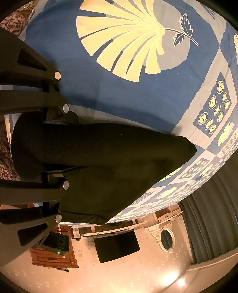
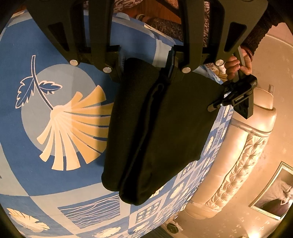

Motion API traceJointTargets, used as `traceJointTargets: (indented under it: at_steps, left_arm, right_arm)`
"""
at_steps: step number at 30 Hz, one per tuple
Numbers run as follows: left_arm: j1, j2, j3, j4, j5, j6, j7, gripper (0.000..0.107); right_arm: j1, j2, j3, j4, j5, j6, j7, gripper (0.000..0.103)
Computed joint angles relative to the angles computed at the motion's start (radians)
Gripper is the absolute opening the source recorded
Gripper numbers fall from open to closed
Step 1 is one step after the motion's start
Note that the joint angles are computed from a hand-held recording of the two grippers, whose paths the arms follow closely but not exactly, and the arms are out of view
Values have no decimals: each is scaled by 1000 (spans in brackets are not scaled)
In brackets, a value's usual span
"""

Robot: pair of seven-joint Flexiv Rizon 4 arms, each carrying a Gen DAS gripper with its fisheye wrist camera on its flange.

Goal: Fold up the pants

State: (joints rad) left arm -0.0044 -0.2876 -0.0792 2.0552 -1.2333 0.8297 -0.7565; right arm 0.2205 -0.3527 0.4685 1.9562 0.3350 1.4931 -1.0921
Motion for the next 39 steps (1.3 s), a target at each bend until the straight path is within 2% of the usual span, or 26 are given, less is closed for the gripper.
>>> traceJointTargets:
  at_steps: [1, 2, 3, 5, 6, 7, 8, 10, 13, 16, 19, 22, 28, 33, 35, 36, 37, 39]
  left_arm:
    - [-2, -1, -2, 2, -6, 7, 10, 36]
    - [-6, -3, -3, 3, -7, 19, 18, 42]
    - [-12, -7, -3, 3, -1, 39, 25, 45]
    - [-12, -12, -6, 6, -4, 48, 39, 61]
    - [-3, -16, -10, 5, -21, 23, 49, 64]
    - [5, -17, -10, 5, -32, 4, 58, 68]
    - [8, -16, -9, 6, -36, -6, 63, 71]
    - [7, -6, 0, 8, -15, -6, 70, 73]
    - [7, 10, 11, 11, 26, 10, 115, 73]
    - [24, 11, 14, -7, 35, -10, 150, 73]
    - [38, -18, 10, -48, 32, -14, 150, 73]
    - [58, -73, -9, -114, 14, -32, 151, 75]
    - [77, -197, -49, -256, 115, -57, 114, 75]
    - [101, -258, -98, -339, 124, -94, 116, 74]
    - [94, -283, -90, -374, 176, -96, 80, 40]
    - [95, -297, -87, -394, 207, -108, 56, 39]
    - [107, -307, -97, -402, 207, -121, 55, 33]
    - [120, -306, -110, -401, 201, -124, 78, 29]
  right_arm:
    - [1, -1, -1, 2, 0, 2, 0, 35]
    - [2, -2, -5, 2, -3, -1, 0, 36]
    - [0, -5, -4, 1, -4, -7, -3, 41]
    - [-15, -11, 14, 2, 13, -3, -21, 50]
    - [-27, -13, 29, 1, 32, 8, -30, 61]
    - [-64, -20, 71, -2, 58, 17, -56, 65]
    - [-129, -33, 146, -14, 113, 22, -124, 66]
    - [-215, -43, 234, -25, 188, 22, -205, 73]
    - [-373, -67, 378, -51, 338, 35, -355, 77]
    - [-469, -100, 442, -99, 428, 2, -455, 78]
    - [-474, -125, 415, -151, 448, -56, -495, 79]
    - [-408, -143, 322, -200, 422, -107, -472, 79]
    - [-412, -218, 303, -314, 533, -180, -569, 79]
    - [-393, -236, 264, -375, 600, -256, -616, 80]
    - [-358, -225, 222, -383, 580, -299, -610, 65]
    - [-321, -216, 181, -385, 550, -313, -574, 47]
    - [-300, -212, 156, -384, 545, -319, -558, 42]
    - [-293, -210, 142, -389, 587, -318, -581, 38]
